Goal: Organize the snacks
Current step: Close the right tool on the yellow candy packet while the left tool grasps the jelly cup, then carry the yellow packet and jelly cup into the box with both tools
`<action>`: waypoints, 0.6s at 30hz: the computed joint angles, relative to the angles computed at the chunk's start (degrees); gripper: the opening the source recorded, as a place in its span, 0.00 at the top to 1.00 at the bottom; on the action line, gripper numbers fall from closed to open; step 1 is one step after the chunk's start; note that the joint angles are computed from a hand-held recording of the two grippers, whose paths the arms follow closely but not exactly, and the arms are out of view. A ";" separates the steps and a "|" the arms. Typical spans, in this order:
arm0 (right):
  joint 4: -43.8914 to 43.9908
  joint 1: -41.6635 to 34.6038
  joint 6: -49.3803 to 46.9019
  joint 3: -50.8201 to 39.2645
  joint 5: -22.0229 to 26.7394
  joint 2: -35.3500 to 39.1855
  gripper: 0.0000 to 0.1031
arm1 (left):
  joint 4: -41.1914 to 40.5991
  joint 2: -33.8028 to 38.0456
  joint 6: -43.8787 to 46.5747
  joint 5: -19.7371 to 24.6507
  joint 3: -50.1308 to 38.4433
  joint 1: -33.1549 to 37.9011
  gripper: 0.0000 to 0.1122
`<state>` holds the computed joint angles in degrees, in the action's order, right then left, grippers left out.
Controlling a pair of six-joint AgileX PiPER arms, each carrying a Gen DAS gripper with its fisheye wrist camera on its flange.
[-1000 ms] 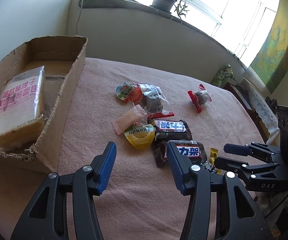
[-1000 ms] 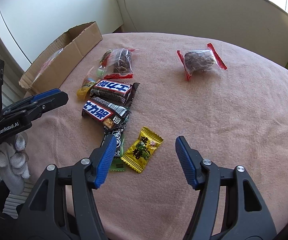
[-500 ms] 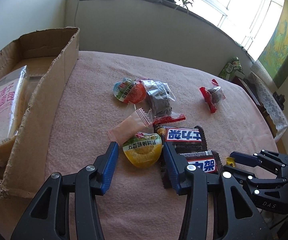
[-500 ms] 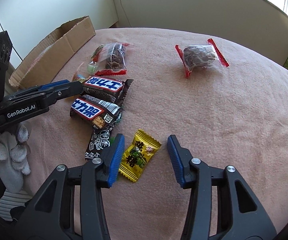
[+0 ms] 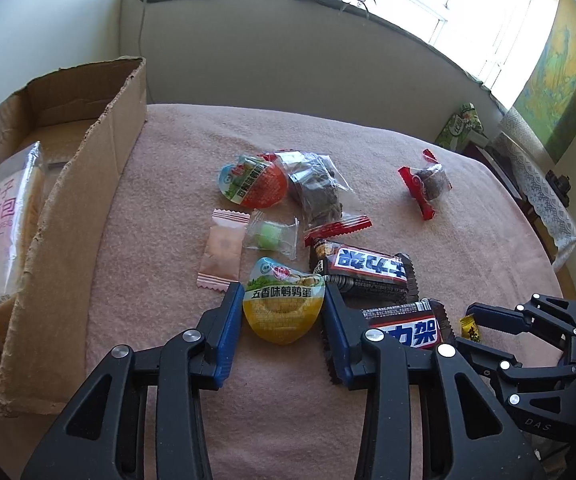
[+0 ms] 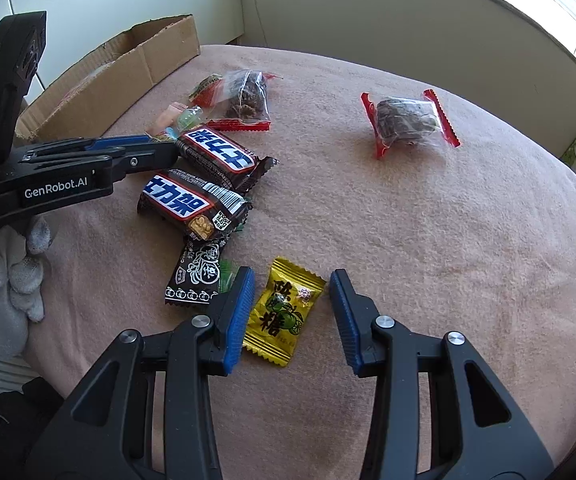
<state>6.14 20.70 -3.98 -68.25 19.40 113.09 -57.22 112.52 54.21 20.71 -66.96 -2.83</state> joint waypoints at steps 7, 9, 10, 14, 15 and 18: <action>0.57 -0.42 -1.42 3.08 -1.71 -2.00 0.72 | -1.49 -0.85 1.59 -1.11 1.21 -0.39 0.67; 3.11 -0.85 -3.46 3.59 -2.09 -2.33 0.72 | -2.35 -1.05 2.04 -1.20 1.35 -0.50 0.67; 4.24 -0.98 -4.31 3.67 -2.24 -2.33 0.73 | -3.26 -1.37 2.81 -1.19 1.69 -0.45 0.67; 7.15 -1.52 -6.28 4.54 -2.95 -3.11 0.73 | -6.26 -3.17 5.52 -1.12 3.23 0.13 0.67; 8.08 -1.72 -7.06 4.94 -3.07 -3.60 0.73 | -6.89 -3.68 6.12 -1.04 3.59 0.31 0.67; 11.46 -2.50 -10.08 6.33 -3.47 -5.64 0.73 | -9.54 -5.42 8.50 -0.62 4.77 1.04 0.67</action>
